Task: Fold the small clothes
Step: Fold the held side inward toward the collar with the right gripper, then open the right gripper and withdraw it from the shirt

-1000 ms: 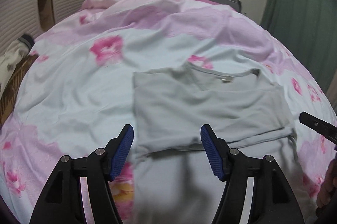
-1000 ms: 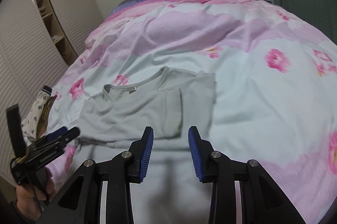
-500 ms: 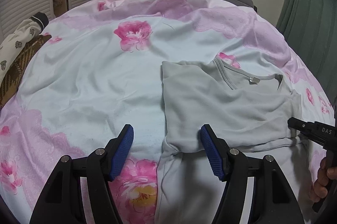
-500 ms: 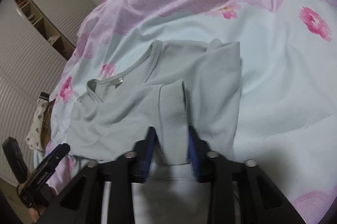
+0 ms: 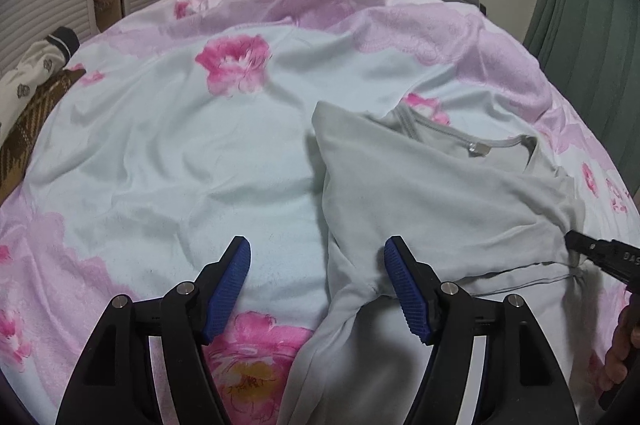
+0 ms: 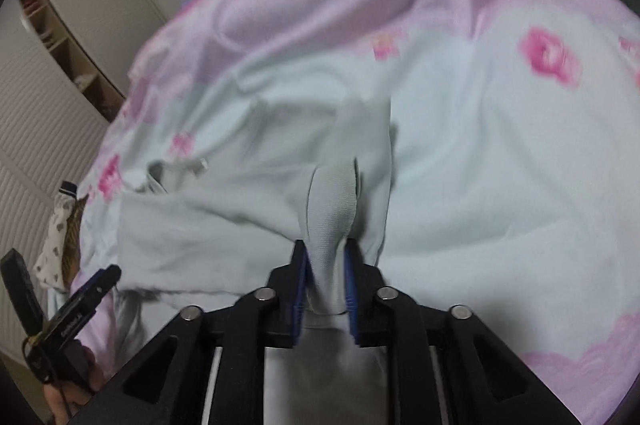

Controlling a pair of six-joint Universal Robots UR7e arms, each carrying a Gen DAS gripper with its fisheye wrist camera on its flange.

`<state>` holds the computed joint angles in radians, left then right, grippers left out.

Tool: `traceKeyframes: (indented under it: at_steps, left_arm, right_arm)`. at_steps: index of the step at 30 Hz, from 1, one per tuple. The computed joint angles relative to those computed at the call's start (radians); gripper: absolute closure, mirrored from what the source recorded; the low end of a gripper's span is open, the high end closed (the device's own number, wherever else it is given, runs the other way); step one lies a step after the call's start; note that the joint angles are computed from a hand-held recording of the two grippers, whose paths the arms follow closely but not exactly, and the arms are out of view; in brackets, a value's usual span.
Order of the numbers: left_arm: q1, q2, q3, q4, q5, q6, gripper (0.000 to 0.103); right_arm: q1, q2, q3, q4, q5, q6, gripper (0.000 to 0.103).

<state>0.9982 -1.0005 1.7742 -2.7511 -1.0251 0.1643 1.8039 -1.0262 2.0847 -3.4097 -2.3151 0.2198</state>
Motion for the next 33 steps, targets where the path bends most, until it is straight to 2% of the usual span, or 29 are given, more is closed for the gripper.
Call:
traceKeyframes:
  at_steps: [2, 3, 4, 7, 9, 12, 15, 18, 22, 27, 29, 33]
  left_arm:
    - [-0.002, -0.010, 0.008, 0.001, 0.001, 0.003, 0.034]
    - [-0.005, -0.015, 0.015, -0.003, 0.000, 0.009, 0.034]
    - [-0.007, -0.022, 0.024, -0.004, -0.008, 0.020, 0.033]
    - [-0.016, -0.040, 0.050, 0.007, -0.039, 0.067, 0.033]
    - [-0.023, -0.043, 0.066, 0.010, -0.050, 0.093, 0.033]
    - [-0.030, -0.032, 0.064, 0.024, -0.029, 0.105, 0.033]
    - [-0.022, -0.013, 0.032, 0.067, 0.025, 0.043, 0.033]
    - [0.002, -0.012, 0.014, 0.060, 0.034, -0.023, 0.033]
    - [0.007, -0.020, 0.034, -0.030, 0.065, -0.025, 0.033]
    - [0.021, -0.025, 0.030, -0.016, 0.075, -0.041, 0.033]
    - [0.024, -0.035, 0.033, 0.012, 0.067, -0.062, 0.033]
    - [0.005, -0.087, 0.066, 0.048, -0.002, -0.089, 0.033]
  right_arm:
    - [0.022, 0.012, -0.006, -0.021, -0.049, -0.026, 0.068]
    - [0.039, 0.023, -0.013, -0.036, -0.093, -0.046, 0.059]
    - [0.052, 0.030, -0.015, -0.054, -0.122, -0.068, 0.056]
    - [0.070, 0.029, -0.006, -0.078, -0.161, -0.093, 0.056]
    - [0.071, 0.018, 0.006, -0.085, -0.156, -0.092, 0.056]
    - [0.070, 0.007, 0.011, -0.071, -0.152, -0.086, 0.056]
    - [0.068, 0.007, 0.009, -0.068, -0.154, -0.089, 0.056]
    - [0.065, 0.012, 0.003, -0.057, -0.163, -0.088, 0.056]
    - [0.058, 0.023, -0.007, -0.015, -0.173, -0.071, 0.056]
    - [0.059, 0.033, -0.009, 0.003, -0.180, -0.064, 0.056]
    - [0.064, 0.037, -0.013, 0.010, -0.188, -0.065, 0.056]
    - [0.078, 0.037, -0.015, -0.018, -0.185, -0.075, 0.056]
